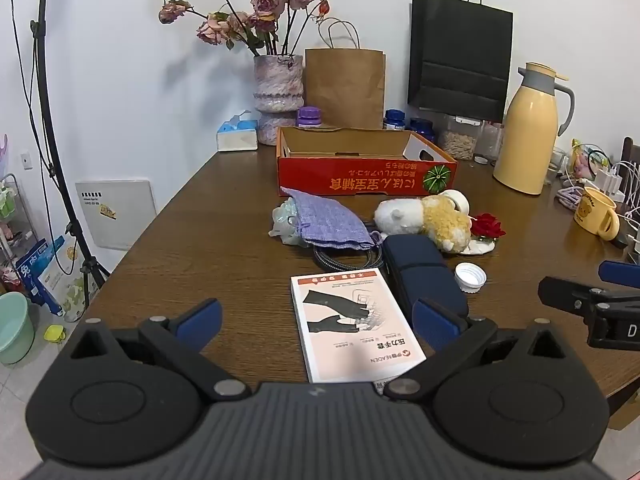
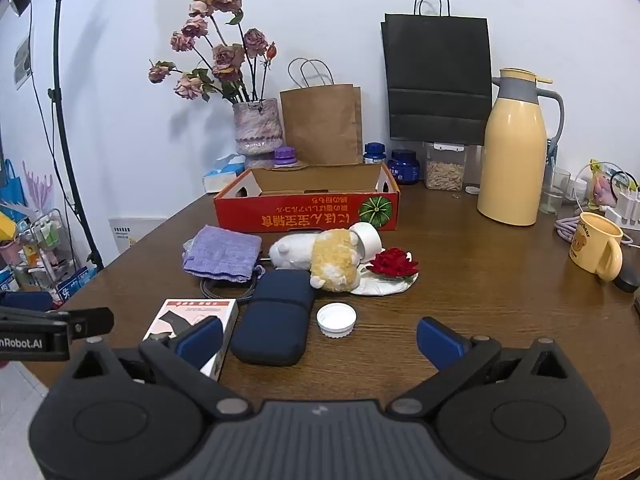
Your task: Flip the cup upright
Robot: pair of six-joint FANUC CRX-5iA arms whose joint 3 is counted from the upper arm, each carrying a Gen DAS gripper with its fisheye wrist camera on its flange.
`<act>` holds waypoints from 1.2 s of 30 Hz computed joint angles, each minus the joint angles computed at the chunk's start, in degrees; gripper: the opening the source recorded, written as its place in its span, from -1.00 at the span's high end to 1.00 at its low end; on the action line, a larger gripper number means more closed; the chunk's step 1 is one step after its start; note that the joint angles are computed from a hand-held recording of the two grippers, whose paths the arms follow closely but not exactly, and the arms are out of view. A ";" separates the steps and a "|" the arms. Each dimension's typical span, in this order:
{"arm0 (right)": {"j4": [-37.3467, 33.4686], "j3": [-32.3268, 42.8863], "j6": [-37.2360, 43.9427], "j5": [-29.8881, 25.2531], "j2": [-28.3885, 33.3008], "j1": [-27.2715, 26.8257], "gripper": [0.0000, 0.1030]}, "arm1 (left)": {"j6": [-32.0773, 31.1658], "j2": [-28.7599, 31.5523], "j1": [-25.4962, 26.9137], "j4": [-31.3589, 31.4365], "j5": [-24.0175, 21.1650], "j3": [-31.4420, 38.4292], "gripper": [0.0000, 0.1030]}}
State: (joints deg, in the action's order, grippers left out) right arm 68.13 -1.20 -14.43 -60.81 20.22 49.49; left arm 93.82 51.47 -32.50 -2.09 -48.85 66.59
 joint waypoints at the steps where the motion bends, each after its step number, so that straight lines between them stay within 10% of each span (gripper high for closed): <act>1: 0.10 -0.01 -0.06 -0.03 0.03 0.01 -1.00 | 0.01 0.10 0.01 0.00 -0.17 0.21 -1.00; 36: 0.12 -0.30 -0.30 0.30 0.10 -0.03 -1.00 | 0.39 -0.70 -0.28 0.15 0.94 -1.36 -1.00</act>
State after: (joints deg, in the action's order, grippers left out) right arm 68.25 -1.50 -14.73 -60.52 20.32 49.46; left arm 94.21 50.77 -32.78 -1.93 -47.91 65.24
